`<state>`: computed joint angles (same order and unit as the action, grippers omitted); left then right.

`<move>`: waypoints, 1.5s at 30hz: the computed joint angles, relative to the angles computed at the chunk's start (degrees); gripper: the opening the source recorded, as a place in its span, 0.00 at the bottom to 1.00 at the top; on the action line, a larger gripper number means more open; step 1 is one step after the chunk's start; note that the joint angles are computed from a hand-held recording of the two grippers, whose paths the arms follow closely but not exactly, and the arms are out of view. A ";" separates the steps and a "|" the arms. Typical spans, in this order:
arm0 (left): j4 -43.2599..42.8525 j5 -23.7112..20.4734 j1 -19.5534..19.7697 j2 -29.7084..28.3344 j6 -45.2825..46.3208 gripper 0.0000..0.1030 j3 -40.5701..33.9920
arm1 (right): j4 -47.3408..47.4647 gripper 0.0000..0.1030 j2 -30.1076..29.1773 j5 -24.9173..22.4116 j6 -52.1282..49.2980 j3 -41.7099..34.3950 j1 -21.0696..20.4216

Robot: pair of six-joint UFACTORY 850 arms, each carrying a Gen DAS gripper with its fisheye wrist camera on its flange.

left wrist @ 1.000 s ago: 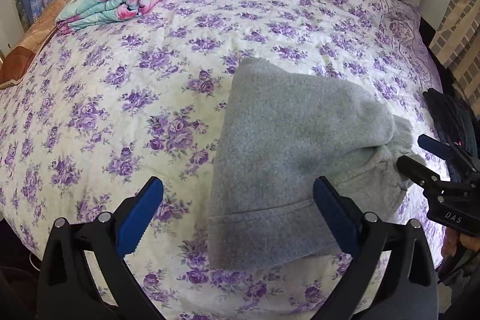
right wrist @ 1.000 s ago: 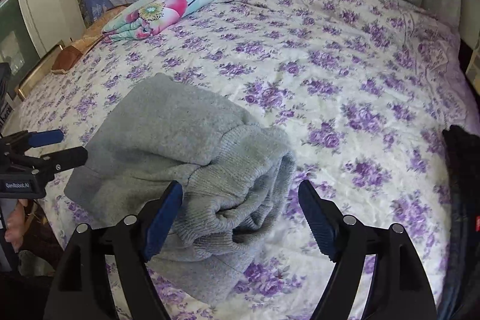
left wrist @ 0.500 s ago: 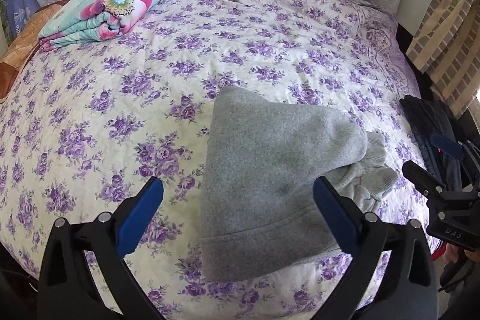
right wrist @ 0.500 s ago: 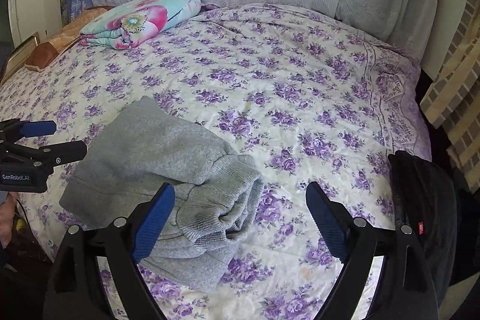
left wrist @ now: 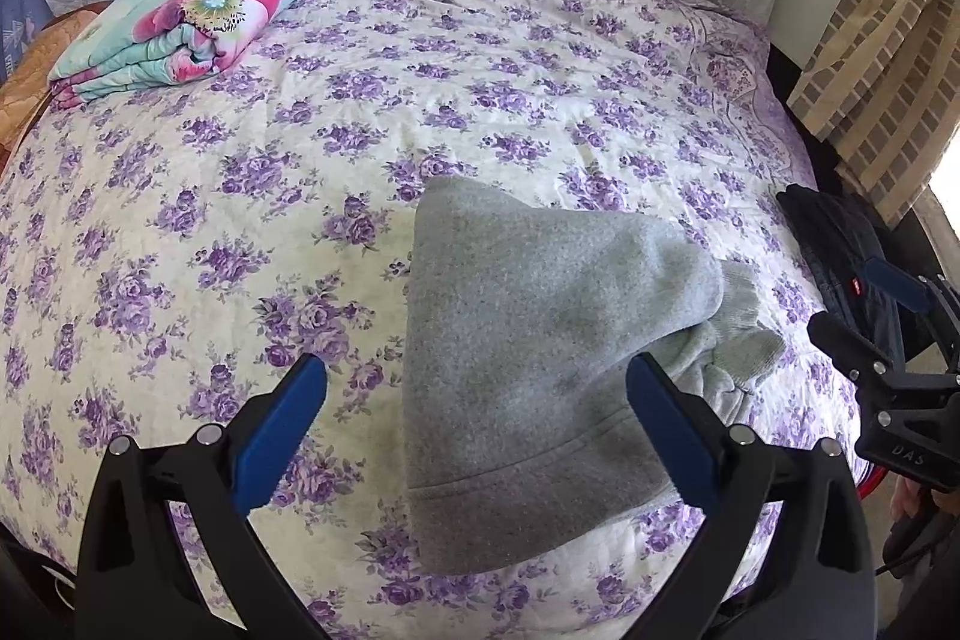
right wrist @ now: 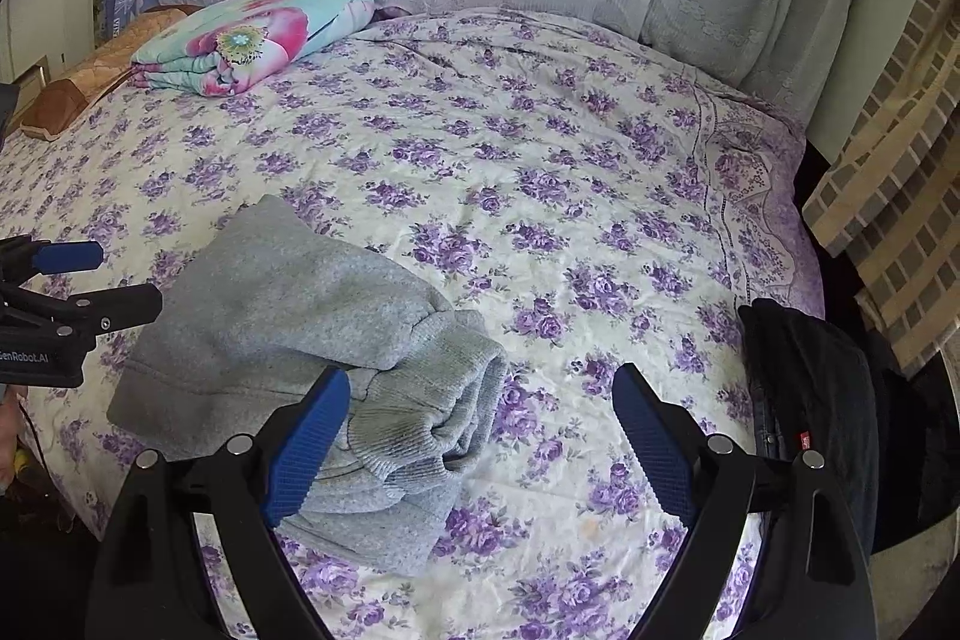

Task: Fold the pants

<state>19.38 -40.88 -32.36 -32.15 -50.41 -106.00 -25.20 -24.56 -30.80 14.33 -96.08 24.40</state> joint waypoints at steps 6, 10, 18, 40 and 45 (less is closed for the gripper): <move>-1.39 1.89 0.57 1.91 1.11 0.95 3.23 | -2.71 0.87 -0.19 -1.51 3.00 -0.10 0.84; -2.00 3.24 0.79 3.30 1.75 0.95 5.46 | -4.40 0.87 0.08 -2.67 5.20 0.36 1.21; -5.96 5.70 0.94 5.00 6.56 0.95 8.40 | 2.01 0.87 2.94 -0.40 3.87 3.86 0.02; -10.11 -3.54 2.05 -4.73 7.68 0.95 -4.28 | 79.04 0.87 -5.81 -8.75 -41.91 -0.04 -16.28; -20.69 -0.87 3.82 -4.39 12.71 0.95 -1.94 | 81.82 0.87 -8.93 -12.96 -42.38 -2.95 -16.61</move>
<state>-1.31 -41.75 -28.54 -36.53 -37.69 -107.93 56.62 -33.49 -43.76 -28.05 -99.03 7.79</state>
